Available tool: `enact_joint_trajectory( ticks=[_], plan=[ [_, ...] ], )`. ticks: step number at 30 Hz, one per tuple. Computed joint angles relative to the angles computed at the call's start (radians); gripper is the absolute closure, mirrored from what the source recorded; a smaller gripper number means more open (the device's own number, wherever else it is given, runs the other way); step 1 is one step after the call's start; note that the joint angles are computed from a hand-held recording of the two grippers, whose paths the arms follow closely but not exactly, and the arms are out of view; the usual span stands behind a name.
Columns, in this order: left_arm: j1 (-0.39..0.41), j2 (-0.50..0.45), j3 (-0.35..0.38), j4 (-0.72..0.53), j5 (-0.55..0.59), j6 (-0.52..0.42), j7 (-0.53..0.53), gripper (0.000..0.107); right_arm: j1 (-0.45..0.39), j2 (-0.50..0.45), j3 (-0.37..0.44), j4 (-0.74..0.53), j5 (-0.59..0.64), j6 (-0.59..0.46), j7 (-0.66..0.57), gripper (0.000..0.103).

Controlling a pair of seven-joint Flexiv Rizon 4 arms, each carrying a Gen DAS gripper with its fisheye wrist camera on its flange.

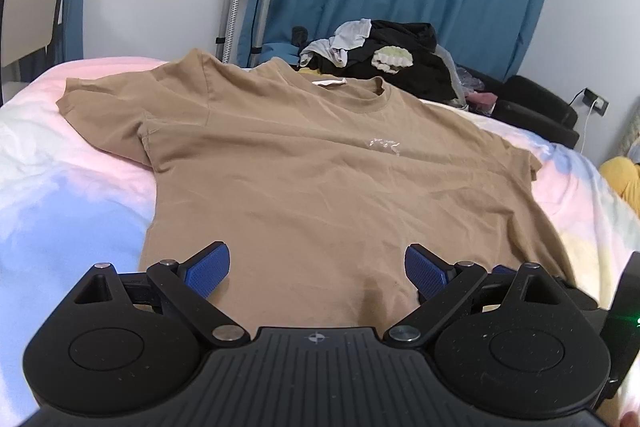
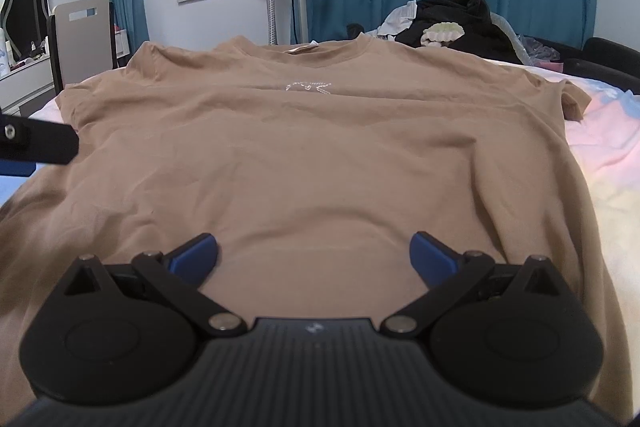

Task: Fold clothes

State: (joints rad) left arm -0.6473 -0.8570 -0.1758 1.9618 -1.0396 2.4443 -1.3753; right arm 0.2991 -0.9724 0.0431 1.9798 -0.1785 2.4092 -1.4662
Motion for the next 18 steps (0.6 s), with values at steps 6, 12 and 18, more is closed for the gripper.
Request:
enact_joint_trajectory(
  ticks=[6,12,18],
  plan=[
    [-0.003,-0.008,0.003,-0.009,-0.003,-0.007,0.008,0.011,-0.010,0.001,0.003,-0.002,-0.013,-0.002,0.004,0.000],
    [-0.012,-0.021,0.007,-0.036,-0.020,-0.022,0.047,0.011,-0.012,-0.003,0.004,-0.002,-0.015,0.005,0.005,0.000],
    [-0.015,-0.031,-0.005,-0.056,-0.053,-0.014,0.089,0.011,-0.015,-0.003,0.003,-0.003,-0.020,0.004,0.006,0.000]
  ],
)
